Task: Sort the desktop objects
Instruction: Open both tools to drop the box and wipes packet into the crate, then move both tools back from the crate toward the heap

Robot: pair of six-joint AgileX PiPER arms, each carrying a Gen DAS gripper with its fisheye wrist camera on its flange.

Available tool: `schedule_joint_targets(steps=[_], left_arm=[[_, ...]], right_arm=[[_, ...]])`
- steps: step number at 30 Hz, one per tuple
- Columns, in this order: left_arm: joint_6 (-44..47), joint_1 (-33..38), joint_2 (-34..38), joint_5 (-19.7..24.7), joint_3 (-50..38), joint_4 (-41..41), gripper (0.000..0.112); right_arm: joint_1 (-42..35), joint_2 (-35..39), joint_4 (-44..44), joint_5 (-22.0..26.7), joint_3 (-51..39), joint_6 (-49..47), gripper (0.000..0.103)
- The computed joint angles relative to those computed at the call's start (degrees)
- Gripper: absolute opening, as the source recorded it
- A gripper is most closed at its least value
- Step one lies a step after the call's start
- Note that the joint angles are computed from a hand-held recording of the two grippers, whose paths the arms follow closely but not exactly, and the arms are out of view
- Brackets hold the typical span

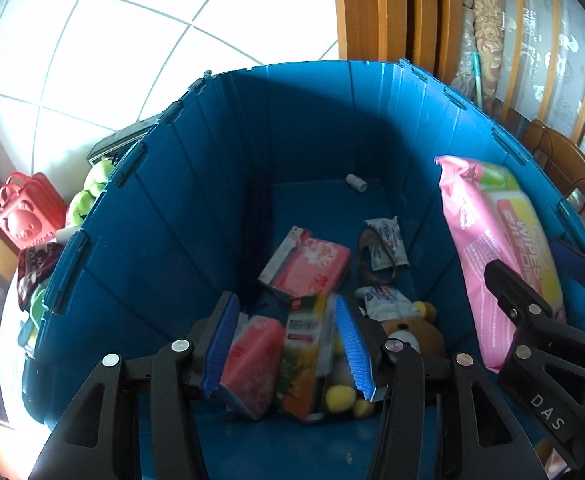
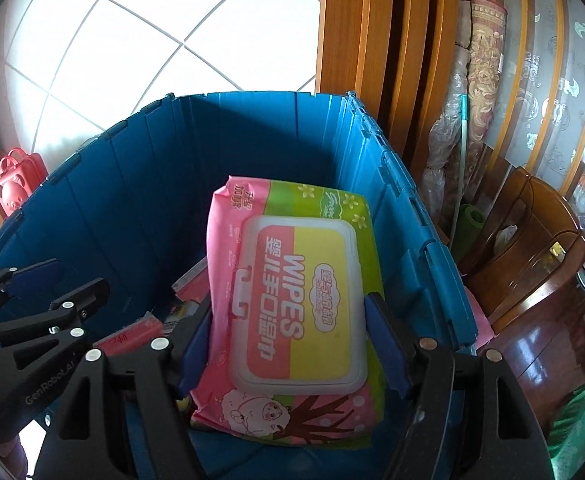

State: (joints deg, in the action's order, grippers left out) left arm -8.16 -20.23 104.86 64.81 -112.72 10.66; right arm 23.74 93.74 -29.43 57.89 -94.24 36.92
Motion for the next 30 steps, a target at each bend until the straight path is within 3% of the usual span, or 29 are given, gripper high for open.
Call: schedule_joint_targets(steps=[10,12,20,22,30], left_arm=[[0.91,0.87,-3.27,-2.53,3.82,-1.56,0.057],[1.03,1.03,-3.81,-2.89,4.62,-1.74,0.058],[0.29,1.95,-7.34,-6.01,9.17,-1.35,0.074],[0.12,2.44,-8.67,-7.32,10.64,-1.16,0.076],[0.80,7.02,-14.59,-12.31,15.28,-1.59,0.081]], right_arm=[[4.43,-1.97,-7.72,4.53,-1.81,3.93,0.075],[5.01,-2.09,-8.26,4.99,-1.61,4.47,0.084],[6.05,-2.96,-8.80,6.30,-0.71,6.29,0.087],[6.45,-3.23,-9.28,6.63,-0.46,7.22,0.102],[9.40,-2.87,-11.48,7.89,-1.99,10.34,0.103]])
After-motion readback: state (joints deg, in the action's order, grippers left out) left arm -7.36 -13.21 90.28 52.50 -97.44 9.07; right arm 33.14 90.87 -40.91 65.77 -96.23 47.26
